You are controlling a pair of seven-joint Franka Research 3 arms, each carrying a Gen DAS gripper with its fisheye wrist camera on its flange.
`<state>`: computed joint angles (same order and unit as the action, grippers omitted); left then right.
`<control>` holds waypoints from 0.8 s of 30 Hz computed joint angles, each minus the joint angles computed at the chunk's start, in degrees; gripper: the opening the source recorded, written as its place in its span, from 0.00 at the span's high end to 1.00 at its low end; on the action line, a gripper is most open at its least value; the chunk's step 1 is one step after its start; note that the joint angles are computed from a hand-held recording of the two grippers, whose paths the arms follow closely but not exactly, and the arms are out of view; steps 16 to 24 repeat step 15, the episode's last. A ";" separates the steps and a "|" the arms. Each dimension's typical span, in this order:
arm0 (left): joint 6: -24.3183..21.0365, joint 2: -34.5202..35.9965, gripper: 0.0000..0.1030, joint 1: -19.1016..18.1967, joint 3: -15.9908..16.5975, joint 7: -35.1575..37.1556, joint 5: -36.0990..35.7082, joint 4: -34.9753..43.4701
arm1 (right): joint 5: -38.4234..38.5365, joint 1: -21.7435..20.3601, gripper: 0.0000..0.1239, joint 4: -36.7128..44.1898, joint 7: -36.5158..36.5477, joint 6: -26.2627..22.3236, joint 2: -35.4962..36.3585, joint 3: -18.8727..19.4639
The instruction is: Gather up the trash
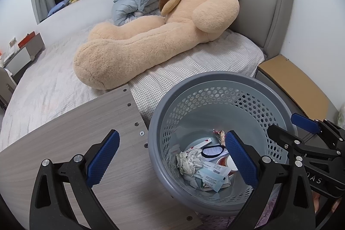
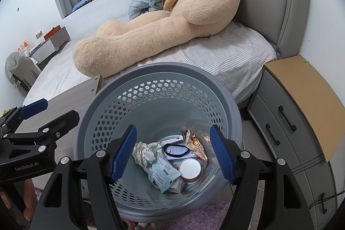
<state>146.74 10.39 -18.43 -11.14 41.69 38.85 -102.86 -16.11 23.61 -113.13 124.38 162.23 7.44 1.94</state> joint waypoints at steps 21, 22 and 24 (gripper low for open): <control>-0.09 -0.16 0.06 -0.05 0.03 -0.82 0.47 -0.11 | -0.03 0.03 0.46 -0.04 0.02 0.06 0.00 -0.02; -0.09 -0.16 0.06 -0.05 0.03 -0.82 0.47 -0.11 | -0.03 0.03 0.46 -0.04 0.02 0.06 0.00 -0.02; -0.09 -0.16 0.06 -0.05 0.03 -0.82 0.47 -0.11 | -0.03 0.03 0.46 -0.04 0.02 0.06 0.00 -0.02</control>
